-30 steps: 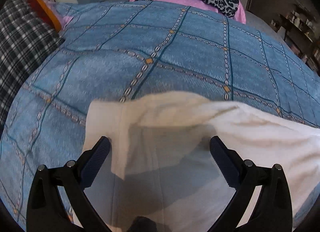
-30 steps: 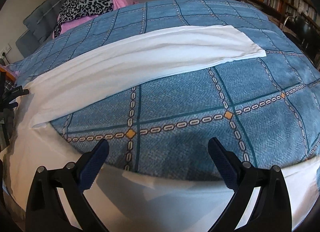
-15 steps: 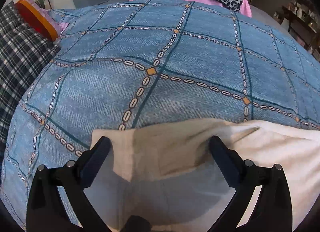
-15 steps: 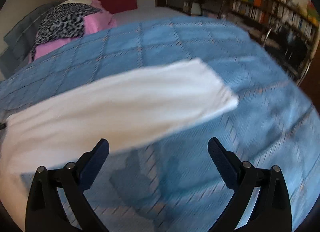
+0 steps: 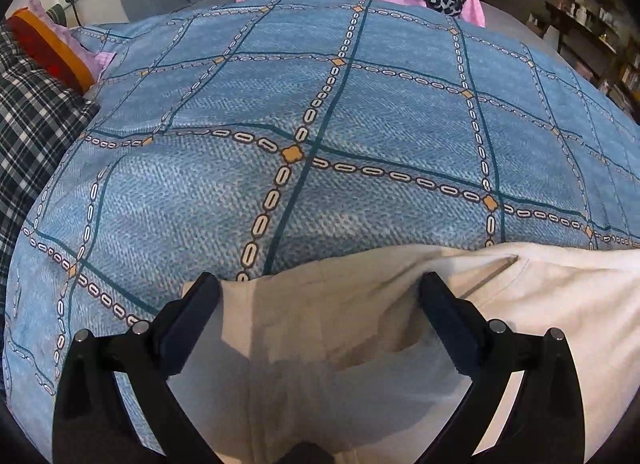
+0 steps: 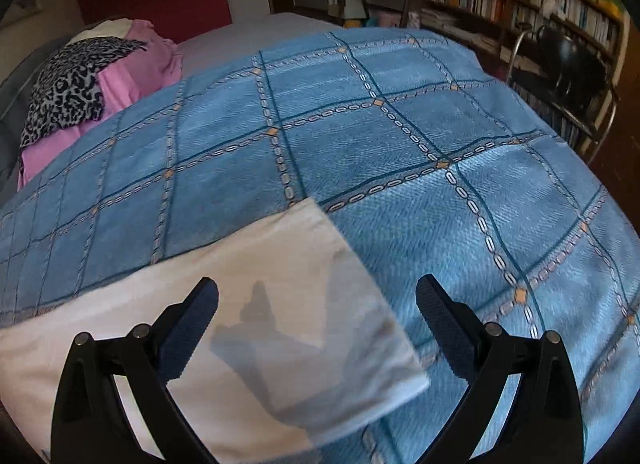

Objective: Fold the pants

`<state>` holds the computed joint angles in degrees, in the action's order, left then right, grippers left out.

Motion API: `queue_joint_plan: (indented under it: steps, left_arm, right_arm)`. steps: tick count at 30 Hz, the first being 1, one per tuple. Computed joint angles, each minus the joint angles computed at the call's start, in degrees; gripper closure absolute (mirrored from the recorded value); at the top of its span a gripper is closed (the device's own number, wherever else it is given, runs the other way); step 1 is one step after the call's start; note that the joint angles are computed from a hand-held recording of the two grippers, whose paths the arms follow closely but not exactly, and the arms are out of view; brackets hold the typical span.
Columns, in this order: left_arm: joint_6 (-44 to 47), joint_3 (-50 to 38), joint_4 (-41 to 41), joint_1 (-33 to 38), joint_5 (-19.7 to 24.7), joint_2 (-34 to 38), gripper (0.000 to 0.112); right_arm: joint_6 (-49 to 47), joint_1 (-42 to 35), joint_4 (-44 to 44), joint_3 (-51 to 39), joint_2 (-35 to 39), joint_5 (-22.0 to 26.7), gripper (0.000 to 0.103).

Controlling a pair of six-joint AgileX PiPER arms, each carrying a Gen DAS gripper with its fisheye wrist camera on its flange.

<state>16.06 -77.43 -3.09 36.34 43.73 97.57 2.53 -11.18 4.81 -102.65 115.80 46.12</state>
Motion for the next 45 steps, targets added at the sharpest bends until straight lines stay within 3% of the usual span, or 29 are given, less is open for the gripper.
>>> queue_joint_plan:
  steps: [4,11,13,14,15,16,19,21,24,28,31,37,45]
  left_arm:
    - [4.26,1.27,-6.78,2.70,-1.41,-1.27,0.011]
    - [1.46,2.57,-8.69,6.31,-3.91,-3.09,0.011]
    - [2.31,1.56,-9.28,7.23,-2.93,-2.35,0.011]
    - [2.50,0.48,-9.42,7.63,-1.92,-1.46,0.011]
    - [3.93,-0.63,-11.05,8.32,-0.54,-0.46,0.011]
    - [5.47,-1.85,-12.86,8.93,1.19,0.65,0.011]
    - [6.72,-4.07,-13.77,9.09,3.06,2.59,0.011]
    - [8.40,-5.09,-14.45,8.74,4.44,3.15,0.011]
    - [9.13,-5.58,-14.37,8.42,5.74,3.13,0.013]
    - [11.08,-5.19,-14.67,9.57,6.78,2.11,0.044]
    - [15.34,-4.11,-18.31,11.49,8.64,0.45,0.056]
    - [17.93,-0.55,-22.91,13.44,8.09,-5.51,0.058]
    - [23.92,0.47,-31.84,20.87,14.66,-12.93,0.058]
  right_arm:
    - [-2.90,-1.19,4.63,-9.13,6.01,5.24,0.005]
    - [-3.83,-0.13,4.20,-27.29,16.72,14.07,0.005]
    - [-3.71,0.35,3.43,-31.84,19.83,16.81,0.016]
    - [-3.46,0.75,2.23,-32.80,20.53,17.57,0.029]
    - [-2.66,1.69,-0.57,-33.00,20.91,17.53,0.032]
    - [-2.42,2.09,-1.50,-31.67,20.32,16.30,0.034]
    - [-0.50,2.88,-3.21,-29.44,19.09,14.78,0.052]
    - [-1.17,2.72,-1.67,-27.72,17.96,14.25,0.072]
    - [-2.05,3.15,-1.20,-25.03,15.93,13.50,0.085]
    - [-3.42,3.23,-0.38,-20.70,12.37,11.83,0.092]
    - [-3.90,2.50,1.30,-16.06,8.68,9.31,0.092]
    - [-4.90,1.52,2.80,-7.87,1.05,5.46,0.092]
    - [-6.96,-1.85,7.66,4.33,-10.13,1.82,0.093]
